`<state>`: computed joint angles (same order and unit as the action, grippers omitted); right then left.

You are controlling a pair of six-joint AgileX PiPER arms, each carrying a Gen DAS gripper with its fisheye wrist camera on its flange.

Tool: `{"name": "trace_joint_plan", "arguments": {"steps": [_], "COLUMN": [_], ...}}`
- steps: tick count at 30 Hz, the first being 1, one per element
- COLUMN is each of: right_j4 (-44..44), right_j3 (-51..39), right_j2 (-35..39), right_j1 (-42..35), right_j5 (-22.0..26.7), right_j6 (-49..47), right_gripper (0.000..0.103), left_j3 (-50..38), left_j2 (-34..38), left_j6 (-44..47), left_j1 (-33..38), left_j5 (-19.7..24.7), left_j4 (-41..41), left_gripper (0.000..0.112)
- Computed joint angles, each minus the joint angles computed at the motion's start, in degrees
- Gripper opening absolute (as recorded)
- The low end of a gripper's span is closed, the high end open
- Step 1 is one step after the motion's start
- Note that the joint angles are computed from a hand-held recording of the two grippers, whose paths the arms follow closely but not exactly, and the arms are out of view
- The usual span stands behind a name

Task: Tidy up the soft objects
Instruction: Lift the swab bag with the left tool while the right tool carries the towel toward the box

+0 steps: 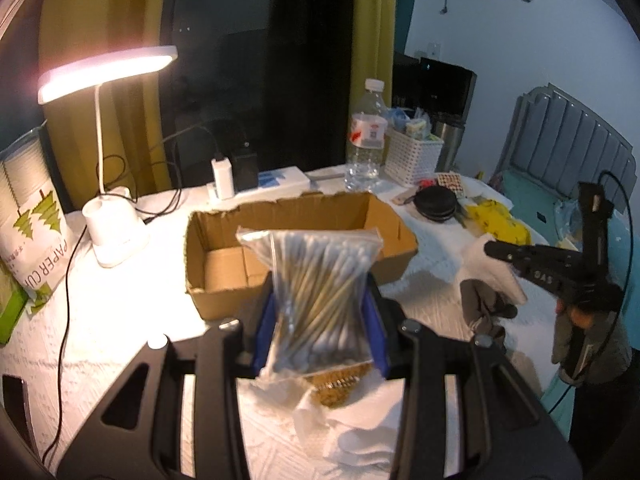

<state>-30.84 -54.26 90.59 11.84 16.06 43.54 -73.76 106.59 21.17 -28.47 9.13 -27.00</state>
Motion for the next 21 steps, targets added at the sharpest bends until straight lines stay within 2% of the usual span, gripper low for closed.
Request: {"name": "trace_joint_plan", "arguments": {"steps": [9, 16, 21], "right_j4": [7.6, 14.5, 20.8], "right_j3": [-8.0, -19.0, -26.2], "right_j2": [-0.5, 3.7, 8.0], "right_j1": [2.4, 4.0, 4.0], "right_j5": [0.8, 2.1, 2.8], "right_j6": [-8.3, -17.4, -24.6], "right_gripper": [0.004, 0.004, 0.004], "left_j3": [-4.4, -9.3, -14.1], "left_j2": [1.4, 3.9, 7.1], "left_j6": [17.5, 23.7, 20.4], "left_j1": [3.7, 4.7, 4.7], "left_j5": [1.3, 2.6, 4.1], "left_j4": [-16.4, -22.8, -20.7], "left_gripper": [0.040, 0.040, 0.040]}}
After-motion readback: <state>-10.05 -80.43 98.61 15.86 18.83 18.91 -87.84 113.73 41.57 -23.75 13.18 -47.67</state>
